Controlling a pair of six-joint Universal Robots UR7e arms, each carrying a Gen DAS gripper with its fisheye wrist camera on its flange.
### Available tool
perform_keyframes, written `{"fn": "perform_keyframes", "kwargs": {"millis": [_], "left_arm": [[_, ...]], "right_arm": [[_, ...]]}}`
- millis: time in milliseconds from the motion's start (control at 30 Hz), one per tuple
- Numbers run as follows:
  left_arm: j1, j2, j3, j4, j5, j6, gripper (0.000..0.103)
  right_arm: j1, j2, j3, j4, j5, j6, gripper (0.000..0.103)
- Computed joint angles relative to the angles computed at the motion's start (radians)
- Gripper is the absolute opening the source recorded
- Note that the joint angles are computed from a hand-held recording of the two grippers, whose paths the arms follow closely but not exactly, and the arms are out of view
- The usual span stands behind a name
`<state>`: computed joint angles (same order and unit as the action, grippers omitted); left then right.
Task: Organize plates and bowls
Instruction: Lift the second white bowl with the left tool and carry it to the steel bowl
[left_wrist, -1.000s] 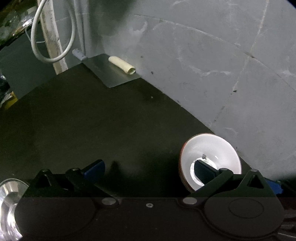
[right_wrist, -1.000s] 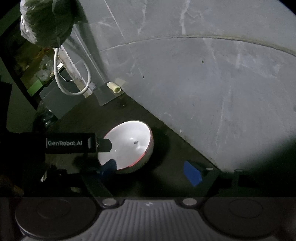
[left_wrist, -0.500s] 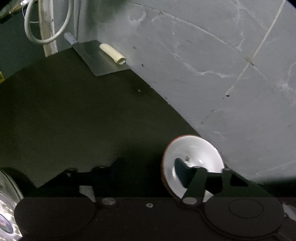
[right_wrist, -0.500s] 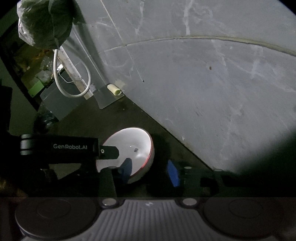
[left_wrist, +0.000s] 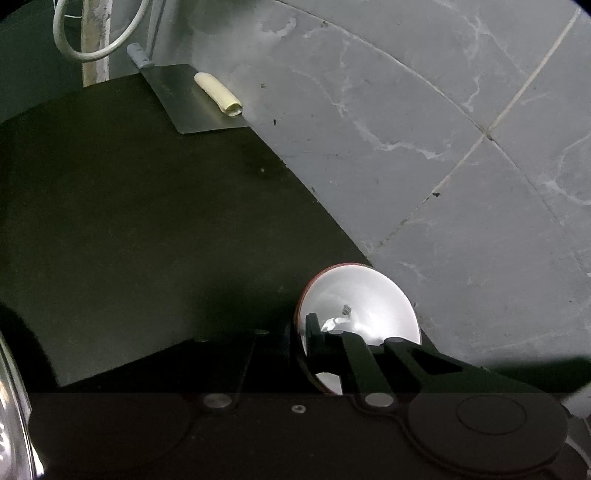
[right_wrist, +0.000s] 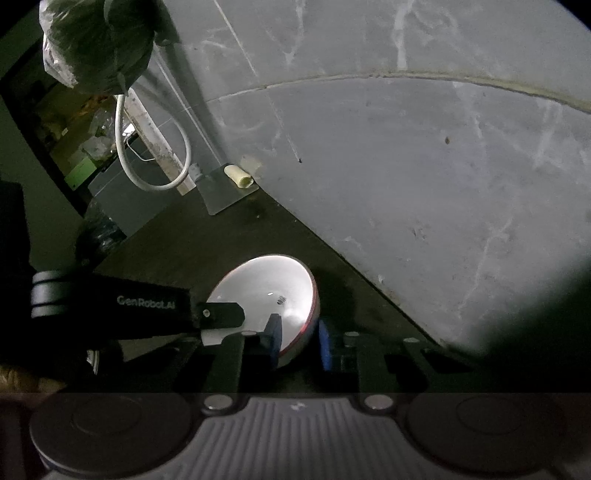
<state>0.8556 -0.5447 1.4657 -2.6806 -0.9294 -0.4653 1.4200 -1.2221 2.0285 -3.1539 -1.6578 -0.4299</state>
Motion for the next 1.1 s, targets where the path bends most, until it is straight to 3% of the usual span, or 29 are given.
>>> {"fn": "perform_keyframes", "kwargs": {"millis": [667, 1100], "left_arm": [[-0.062, -0.097, 0.162, -0.117, 0.055, -0.073, 0.007], [-0.130, -0.212, 0.346, -0.219, 0.135, -0.157, 0.007]], "right_arm": [[0.022, -0.055, 0.062, -0.016, 0.045, -0.022, 0.020], [0.073, -0.132, 0.138, -0.002, 0.076, -0.076, 0.020]]}}
